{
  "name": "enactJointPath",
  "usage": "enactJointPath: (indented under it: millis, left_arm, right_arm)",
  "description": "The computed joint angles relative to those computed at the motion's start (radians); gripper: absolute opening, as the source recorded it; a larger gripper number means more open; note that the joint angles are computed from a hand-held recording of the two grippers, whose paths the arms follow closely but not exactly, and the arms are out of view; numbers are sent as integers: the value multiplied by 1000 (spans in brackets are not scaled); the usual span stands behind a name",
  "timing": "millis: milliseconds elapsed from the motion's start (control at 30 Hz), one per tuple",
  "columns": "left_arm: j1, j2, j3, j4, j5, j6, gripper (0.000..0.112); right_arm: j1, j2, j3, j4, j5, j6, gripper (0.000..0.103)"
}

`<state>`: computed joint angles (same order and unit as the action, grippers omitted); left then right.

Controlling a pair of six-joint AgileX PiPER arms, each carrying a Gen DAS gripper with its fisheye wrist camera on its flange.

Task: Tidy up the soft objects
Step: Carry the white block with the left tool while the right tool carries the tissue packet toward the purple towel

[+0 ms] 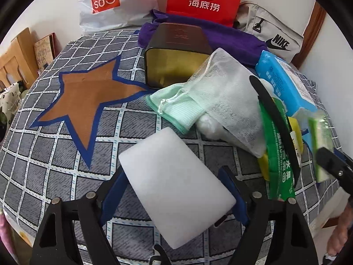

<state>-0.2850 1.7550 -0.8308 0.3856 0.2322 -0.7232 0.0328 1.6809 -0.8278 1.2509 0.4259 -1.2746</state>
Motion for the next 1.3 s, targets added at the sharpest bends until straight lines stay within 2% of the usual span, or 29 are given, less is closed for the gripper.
enactJointPath:
  millis: [133,300,533,700,867,1033,1300]
  left_arm:
    - [18,-8,3,-84,-10,84,77]
    - [7,-6,-3,-19,9,21,72]
    - [-19,-52,-28,63,82,-62,71]
    - [-20,-81,-48,81,130,-77,71]
    - [-4,-105,-83,52,168,-38,71]
    - [15,-102,-154,-33,203,68,71]
    - [50,-44,-346,-120,293,200,71]
  right_arm:
    - [-43,-45,38,-86,-64,53,54]
    - [-86,12,28,-230,-131,170,54]
    - [-96,63,30,-183,-135,120,54]
    - [-131,10,34,-166,-80,91,54]
    - [-147,-37,6,-213,-33,145,54]
    - [-128,-46,-77,-341,-6,296,54]
    - [-89,32,-310,-537,48,526,54]
